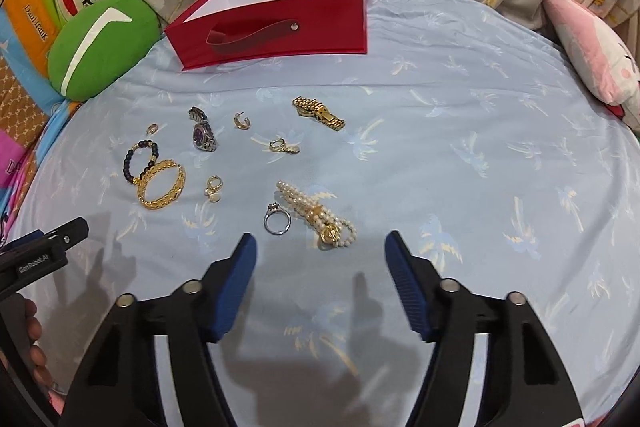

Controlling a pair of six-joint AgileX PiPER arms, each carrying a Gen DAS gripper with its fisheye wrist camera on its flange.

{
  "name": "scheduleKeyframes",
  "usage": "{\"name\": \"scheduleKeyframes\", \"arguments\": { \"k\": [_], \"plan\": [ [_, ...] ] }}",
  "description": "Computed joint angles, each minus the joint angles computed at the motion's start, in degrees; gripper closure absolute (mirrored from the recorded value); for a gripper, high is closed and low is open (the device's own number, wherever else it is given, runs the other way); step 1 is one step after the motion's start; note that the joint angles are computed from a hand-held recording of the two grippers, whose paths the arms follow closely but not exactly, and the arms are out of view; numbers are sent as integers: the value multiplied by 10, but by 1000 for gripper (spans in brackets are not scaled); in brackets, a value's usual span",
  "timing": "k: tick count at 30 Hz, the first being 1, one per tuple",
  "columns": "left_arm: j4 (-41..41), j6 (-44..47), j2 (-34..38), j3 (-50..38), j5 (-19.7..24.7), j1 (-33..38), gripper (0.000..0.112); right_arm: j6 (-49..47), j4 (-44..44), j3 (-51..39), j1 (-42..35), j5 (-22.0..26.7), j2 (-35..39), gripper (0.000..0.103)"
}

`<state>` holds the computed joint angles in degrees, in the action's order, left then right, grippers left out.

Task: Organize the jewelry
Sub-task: 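Close the right gripper on the pearl hair clip while the left gripper approaches the gold bangle, then grasp the gold bangle with the left gripper and lift while the right gripper holds the pearl clip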

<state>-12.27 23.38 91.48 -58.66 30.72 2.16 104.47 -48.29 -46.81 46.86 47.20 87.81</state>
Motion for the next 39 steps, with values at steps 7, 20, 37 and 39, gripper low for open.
{"name": "scheduleKeyframes", "arguments": {
  "k": [7, 20, 37, 39],
  "plan": [
    [-23, 19, 20, -19, 20, 6, 14, -56, 8, 1, -71, -83, 30, 64],
    [-32, 5, 57, -52, 19, -69, 14, -76, -13, -12, -88, -90, 56, 83],
    [61, -111, 127, -88, -15, -157, 22, -36, -7, 22, -69, -70, 3, 83],
    [57, -103, 120, -81, -20, -156, 33, -34, -7, 22, -67, -70, 2, 83]
  ]
}}
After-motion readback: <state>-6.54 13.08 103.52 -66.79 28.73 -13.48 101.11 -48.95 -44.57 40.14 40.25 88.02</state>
